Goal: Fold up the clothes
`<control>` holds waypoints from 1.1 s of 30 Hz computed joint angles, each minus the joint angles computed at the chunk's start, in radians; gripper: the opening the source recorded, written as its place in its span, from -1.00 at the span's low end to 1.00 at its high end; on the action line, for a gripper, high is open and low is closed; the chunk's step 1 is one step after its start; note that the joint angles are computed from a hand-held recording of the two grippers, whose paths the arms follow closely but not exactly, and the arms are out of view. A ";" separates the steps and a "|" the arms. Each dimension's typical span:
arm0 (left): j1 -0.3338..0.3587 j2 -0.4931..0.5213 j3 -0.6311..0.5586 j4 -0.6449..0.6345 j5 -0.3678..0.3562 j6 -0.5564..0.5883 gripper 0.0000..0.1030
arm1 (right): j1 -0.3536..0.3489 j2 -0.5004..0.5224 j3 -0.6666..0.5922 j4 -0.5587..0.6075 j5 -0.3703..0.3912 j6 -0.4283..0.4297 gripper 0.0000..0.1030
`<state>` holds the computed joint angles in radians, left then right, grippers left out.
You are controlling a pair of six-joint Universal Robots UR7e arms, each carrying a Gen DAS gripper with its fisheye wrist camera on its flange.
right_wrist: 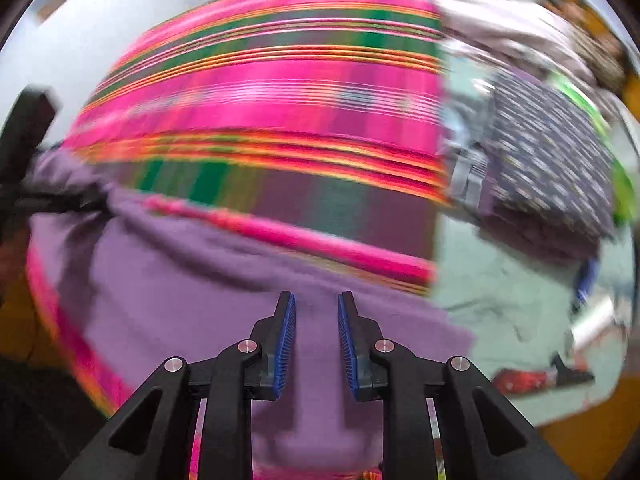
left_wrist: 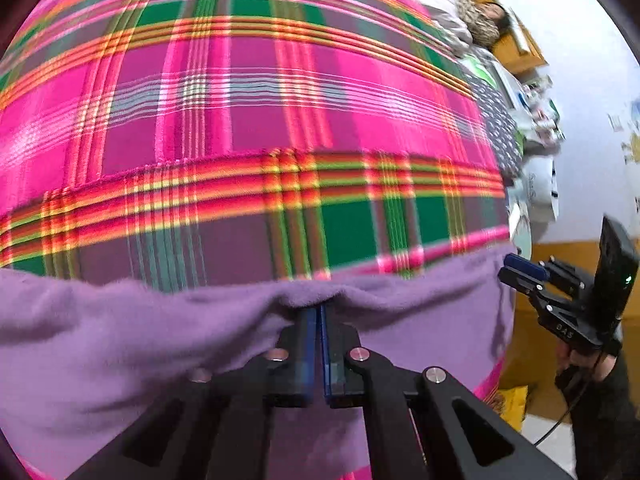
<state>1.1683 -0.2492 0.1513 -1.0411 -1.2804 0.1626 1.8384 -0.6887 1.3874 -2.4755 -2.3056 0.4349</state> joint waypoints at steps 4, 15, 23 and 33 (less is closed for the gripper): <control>-0.011 -0.017 0.000 -0.010 0.003 0.029 -0.94 | -0.001 -0.066 0.109 -0.117 -0.043 0.101 -0.51; -0.036 -0.235 0.428 -0.179 0.030 0.107 -0.94 | -0.109 -0.197 0.397 -0.451 0.171 0.318 -0.26; -0.063 -0.217 0.455 -0.204 0.025 0.150 -0.94 | -0.212 -0.217 0.539 -0.712 0.408 0.375 -0.11; -0.072 -0.155 0.394 -0.175 0.038 0.104 -0.94 | -0.188 -0.228 0.539 -0.733 0.284 0.335 -0.98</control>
<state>1.0964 -0.4045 0.5453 -1.2164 -1.2428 0.2666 1.6503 -0.9166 1.9262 -3.2088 -2.0219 0.7698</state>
